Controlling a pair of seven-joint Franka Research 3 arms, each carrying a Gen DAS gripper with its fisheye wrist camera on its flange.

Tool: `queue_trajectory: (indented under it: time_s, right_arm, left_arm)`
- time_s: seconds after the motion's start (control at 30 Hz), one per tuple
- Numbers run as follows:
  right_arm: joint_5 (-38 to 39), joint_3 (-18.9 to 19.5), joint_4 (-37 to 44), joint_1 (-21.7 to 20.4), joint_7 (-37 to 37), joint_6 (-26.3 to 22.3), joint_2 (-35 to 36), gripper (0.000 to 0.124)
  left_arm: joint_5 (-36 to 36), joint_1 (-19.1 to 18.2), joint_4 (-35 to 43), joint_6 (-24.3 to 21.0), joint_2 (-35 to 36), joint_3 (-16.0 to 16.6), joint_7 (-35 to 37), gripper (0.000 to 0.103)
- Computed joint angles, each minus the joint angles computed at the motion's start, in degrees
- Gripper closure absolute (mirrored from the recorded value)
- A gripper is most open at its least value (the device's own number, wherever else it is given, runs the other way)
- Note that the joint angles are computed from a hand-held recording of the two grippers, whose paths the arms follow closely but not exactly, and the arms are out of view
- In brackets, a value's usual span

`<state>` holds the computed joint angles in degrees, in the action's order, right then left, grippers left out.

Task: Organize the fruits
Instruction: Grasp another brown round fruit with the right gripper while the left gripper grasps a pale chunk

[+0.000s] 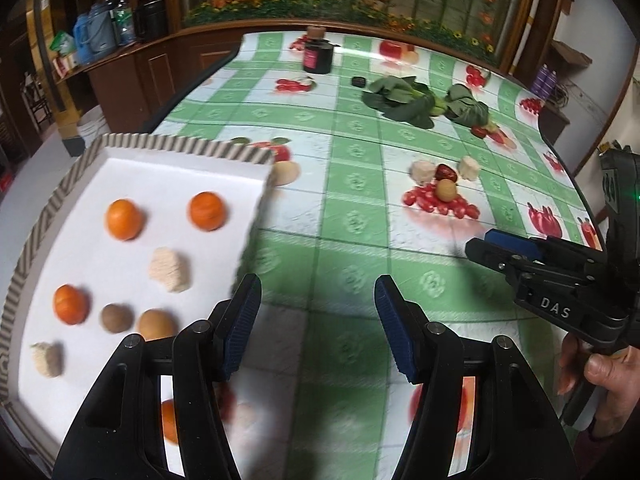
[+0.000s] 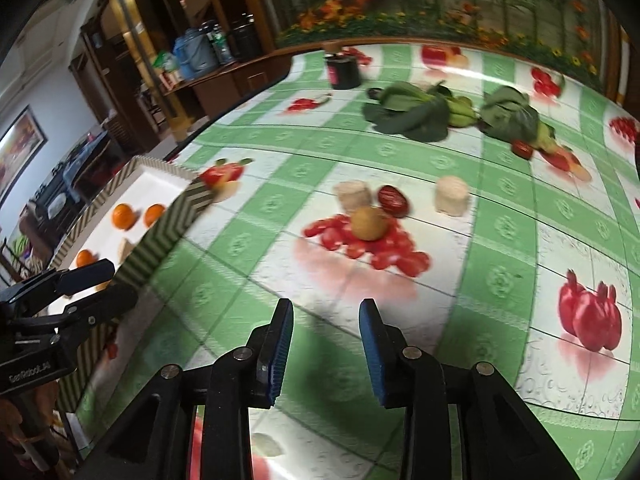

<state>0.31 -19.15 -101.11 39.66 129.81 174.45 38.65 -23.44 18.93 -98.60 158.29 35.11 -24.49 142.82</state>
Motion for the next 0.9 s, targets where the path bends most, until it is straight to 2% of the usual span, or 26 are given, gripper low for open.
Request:
queue_trajectory:
  time_s: [0.2, 0.33, 0.7, 0.9]
  right_arm:
    - [0.2, -0.5, 0.3, -0.6, 0.5, -0.6, 0.5, 0.090]
    - [0.5, 0.5, 2.0, -2.2, 0.2, -0.9, 1.5, 0.090]
    - [-0.9, 0.8, 10.7, -4.7, 1.2, -4.8, 6.7, 0.090]
    - [-0.9, 2.6, 12.3, -6.9, -0.5, -2.2, 8.1, 0.091]
  left_arm:
    - [1.4, -1.9, 0.7, 0.1, 0.6, 0.2, -1.4, 0.044]
    - [2.7, -3.0, 1.7, 0.0, 1.2, 0.5, -2.7, 0.044]
    - [6.6, -5.6, 6.4, -1.1, 3.7, 1.4, -6.5, 0.044]
    - [8.9, -7.2, 9.7, -2.9, 5.7, 2.4, -8.8, 0.044]
